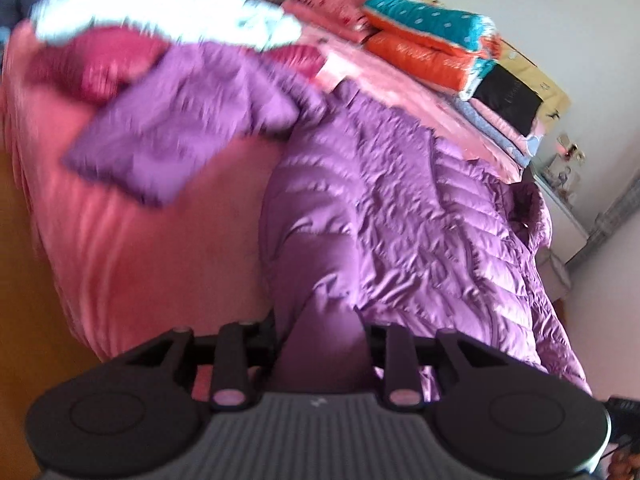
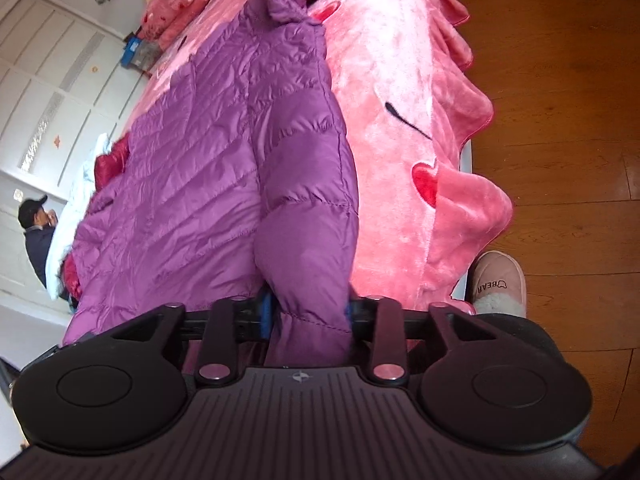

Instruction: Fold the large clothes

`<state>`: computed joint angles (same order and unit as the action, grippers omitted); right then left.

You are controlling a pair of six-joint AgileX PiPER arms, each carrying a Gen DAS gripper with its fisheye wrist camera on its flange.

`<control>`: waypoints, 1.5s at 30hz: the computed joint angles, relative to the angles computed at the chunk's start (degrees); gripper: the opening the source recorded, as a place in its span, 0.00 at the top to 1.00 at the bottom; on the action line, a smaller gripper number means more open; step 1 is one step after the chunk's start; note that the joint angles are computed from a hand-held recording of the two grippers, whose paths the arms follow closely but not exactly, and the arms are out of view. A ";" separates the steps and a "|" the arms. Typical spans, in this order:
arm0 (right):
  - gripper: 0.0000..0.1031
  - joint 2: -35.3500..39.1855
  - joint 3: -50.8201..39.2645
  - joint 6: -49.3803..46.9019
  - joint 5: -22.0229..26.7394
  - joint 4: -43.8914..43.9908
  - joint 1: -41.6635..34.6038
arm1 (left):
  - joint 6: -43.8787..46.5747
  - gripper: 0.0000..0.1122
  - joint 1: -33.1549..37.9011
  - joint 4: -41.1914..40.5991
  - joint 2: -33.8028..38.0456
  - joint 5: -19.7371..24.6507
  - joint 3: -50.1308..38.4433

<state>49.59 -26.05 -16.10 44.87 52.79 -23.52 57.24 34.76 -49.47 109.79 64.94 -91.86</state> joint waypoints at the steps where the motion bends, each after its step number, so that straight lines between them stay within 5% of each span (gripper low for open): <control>1: 0.34 -1.21 0.28 -0.82 0.79 0.56 -1.65 | 1.60 0.66 0.12 -0.57 -2.04 -0.51 1.13; 2: 0.25 -2.90 0.46 -0.42 1.01 0.39 -2.26 | 3.16 0.63 0.25 -1.30 -3.74 -0.60 1.89; 6: 0.19 -8.31 0.29 -4.71 7.92 4.26 -13.50 | 6.86 0.44 -0.54 -4.27 -8.34 1.55 2.36; 10: 0.09 -8.16 -0.40 -13.98 21.47 14.54 -33.95 | 7.66 0.40 -6.48 -5.41 -9.13 2.75 0.50; 12: 0.04 -6.83 -1.53 -14.45 22.53 18.62 -36.78 | 8.17 0.40 -11.02 -5.55 -8.65 0.24 0.37; 16: 0.03 -1.32 -4.95 -15.43 14.98 28.73 -31.70 | 6.36 0.40 -19.15 -5.08 -5.75 -4.71 -0.58; 21: 0.00 8.22 -15.04 -16.44 -8.64 33.67 -12.56 | 2.38 0.40 -25.76 -4.96 -0.52 -9.60 -4.76; 25: 0.00 19.28 -27.64 -8.33 -21.92 21.40 -1.78 | -2.61 0.40 -28.96 -4.60 5.02 -11.49 -11.92; 33: 0.00 37.95 -47.95 25.17 -32.63 -19.89 7.76 | -8.43 0.31 -30.37 -2.09 15.60 -11.84 -25.42; 37: 0.00 46.53 -57.23 41.36 -30.37 -42.81 10.57 | -11.05 0.31 -30.56 0.66 20.03 -11.54 -28.98; 42: 0.00 58.18 -73.67 55.28 -20.31 -71.43 16.97 | -13.62 0.31 -31.07 3.95 24.18 -11.15 -31.25; 45: 0.00 66.59 -86.63 52.79 -13.54 -77.31 19.92 | -11.42 0.31 -31.11 3.71 24.84 -12.21 -29.63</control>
<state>116.18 -112.69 36.69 31.33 -24.52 -3.60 45.83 3.65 -45.75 134.64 52.73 -121.49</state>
